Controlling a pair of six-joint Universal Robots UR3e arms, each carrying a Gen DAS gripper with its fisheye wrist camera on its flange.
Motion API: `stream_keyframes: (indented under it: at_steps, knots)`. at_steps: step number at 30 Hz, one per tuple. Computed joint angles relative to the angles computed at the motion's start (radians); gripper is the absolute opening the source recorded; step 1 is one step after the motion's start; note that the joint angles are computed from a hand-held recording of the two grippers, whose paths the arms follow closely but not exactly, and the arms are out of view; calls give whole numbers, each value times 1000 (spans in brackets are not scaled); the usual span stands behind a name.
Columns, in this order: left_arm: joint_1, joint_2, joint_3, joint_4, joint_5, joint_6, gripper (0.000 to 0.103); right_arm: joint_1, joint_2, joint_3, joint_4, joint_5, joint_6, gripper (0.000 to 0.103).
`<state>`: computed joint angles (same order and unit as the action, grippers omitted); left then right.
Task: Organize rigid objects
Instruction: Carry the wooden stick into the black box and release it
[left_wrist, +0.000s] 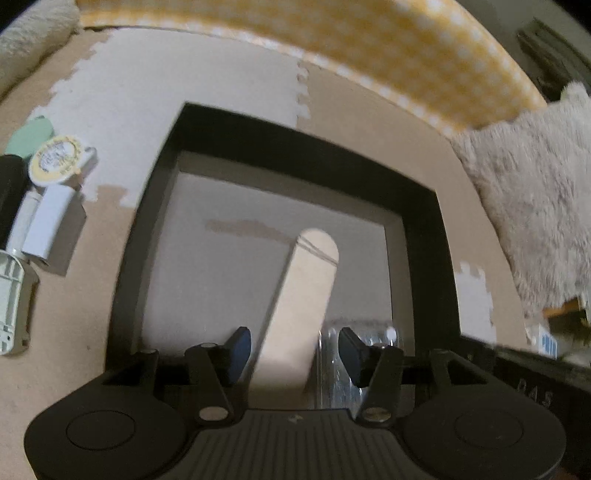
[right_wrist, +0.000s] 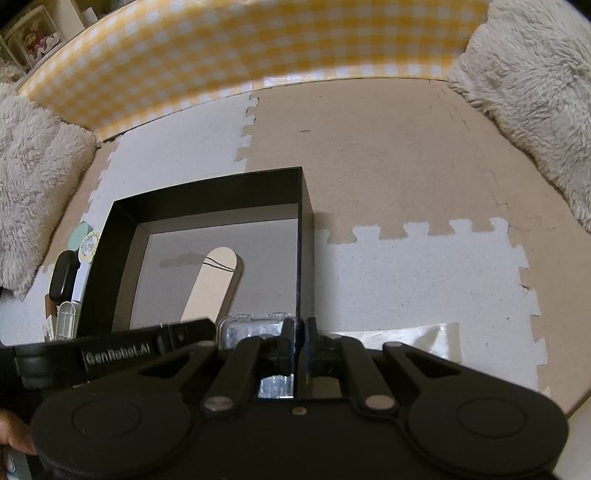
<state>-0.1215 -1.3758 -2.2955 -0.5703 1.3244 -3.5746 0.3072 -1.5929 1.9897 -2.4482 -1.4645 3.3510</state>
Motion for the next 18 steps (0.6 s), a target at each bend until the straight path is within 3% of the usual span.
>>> stream_keyframes:
  at_steps: [5,9,18]
  knots:
    - [-9,3,-2,-9,-13,28,55,0,0,0,0,0,0,6]
    - [40,31,-15,-51,-98,49,55,1,1,-1,1,-1,0,6]
    - [26,44,10,-105,-97,75,60,1,0,-1,0,0,2,6]
